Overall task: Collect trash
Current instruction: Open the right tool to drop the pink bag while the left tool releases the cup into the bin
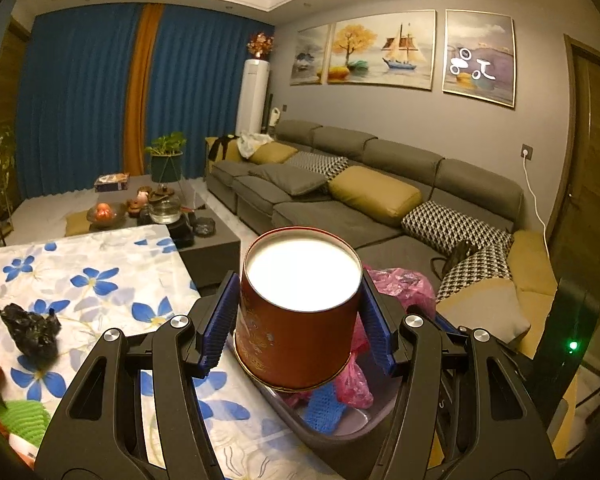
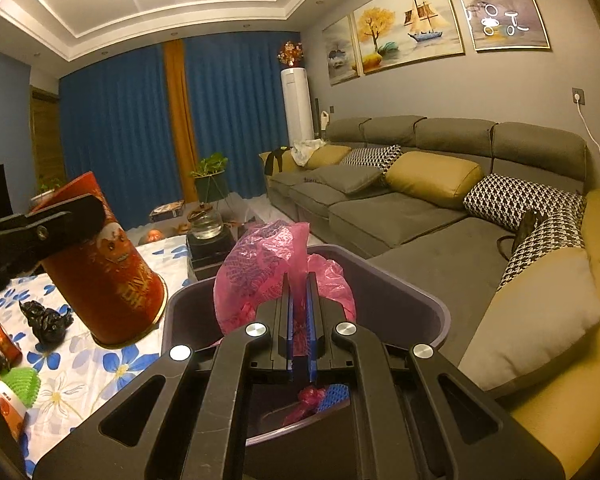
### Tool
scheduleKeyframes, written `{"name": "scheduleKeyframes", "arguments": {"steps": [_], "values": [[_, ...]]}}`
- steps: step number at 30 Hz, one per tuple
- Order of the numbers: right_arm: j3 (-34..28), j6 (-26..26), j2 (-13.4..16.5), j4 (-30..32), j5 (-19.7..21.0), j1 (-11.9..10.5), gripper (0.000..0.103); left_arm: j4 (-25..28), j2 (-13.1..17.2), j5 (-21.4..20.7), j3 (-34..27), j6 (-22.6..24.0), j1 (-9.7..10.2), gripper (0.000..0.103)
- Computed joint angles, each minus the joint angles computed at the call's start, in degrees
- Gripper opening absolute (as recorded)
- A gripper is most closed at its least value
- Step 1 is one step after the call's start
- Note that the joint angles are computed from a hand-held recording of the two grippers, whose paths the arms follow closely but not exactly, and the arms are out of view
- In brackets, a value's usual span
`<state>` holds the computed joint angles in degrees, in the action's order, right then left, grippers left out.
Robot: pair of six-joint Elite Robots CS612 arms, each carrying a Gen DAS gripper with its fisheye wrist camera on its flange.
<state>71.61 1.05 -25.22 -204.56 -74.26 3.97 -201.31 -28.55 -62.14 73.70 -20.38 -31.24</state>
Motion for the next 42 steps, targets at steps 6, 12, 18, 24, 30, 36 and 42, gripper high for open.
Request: {"name": "scheduleKeyframes", "arguments": {"steps": [6, 12, 18, 24, 30, 36, 42], "values": [[-0.82, 0.03, 0.40, 1.32, 0.82, 0.00, 0.007, 2.22, 0.94, -0.65, -1.59, -1.55, 0.43, 0.057], [-1.38, 0.05, 0.62, 2.25, 1.54, -0.19, 0.022, 3.27, 1.40, -1.14, -2.49, -2.04, 0.58, 0.057], [-1.29, 2.51, 0.55, 2.30, -0.09, -0.47, 0.038, 5.29, 2.07, -2.37, -3.54, -2.65, 0.75, 0.058], [-0.08, 4.88, 0.19, -0.04, -2.14, -0.66, 0.049, 8.89, 2.85, -3.28, -5.14, -2.40, 0.80, 0.059], [0.96, 5.36, -0.20, -1.26, -2.93, -0.84, 0.051, 10.50, 3.30, -5.03, -5.80, -2.18, 0.96, 0.069], [2.06, 4.85, -0.78, -2.67, -3.28, -0.92, 0.051, 8.47, 2.37, -2.23, -3.72, -5.20, 0.89, 0.085], [4.74, 3.44, -2.06, -4.85, -2.91, -0.57, 0.056, 6.35, -0.53, 3.07, 2.16, -8.49, -0.04, 0.090]]}}
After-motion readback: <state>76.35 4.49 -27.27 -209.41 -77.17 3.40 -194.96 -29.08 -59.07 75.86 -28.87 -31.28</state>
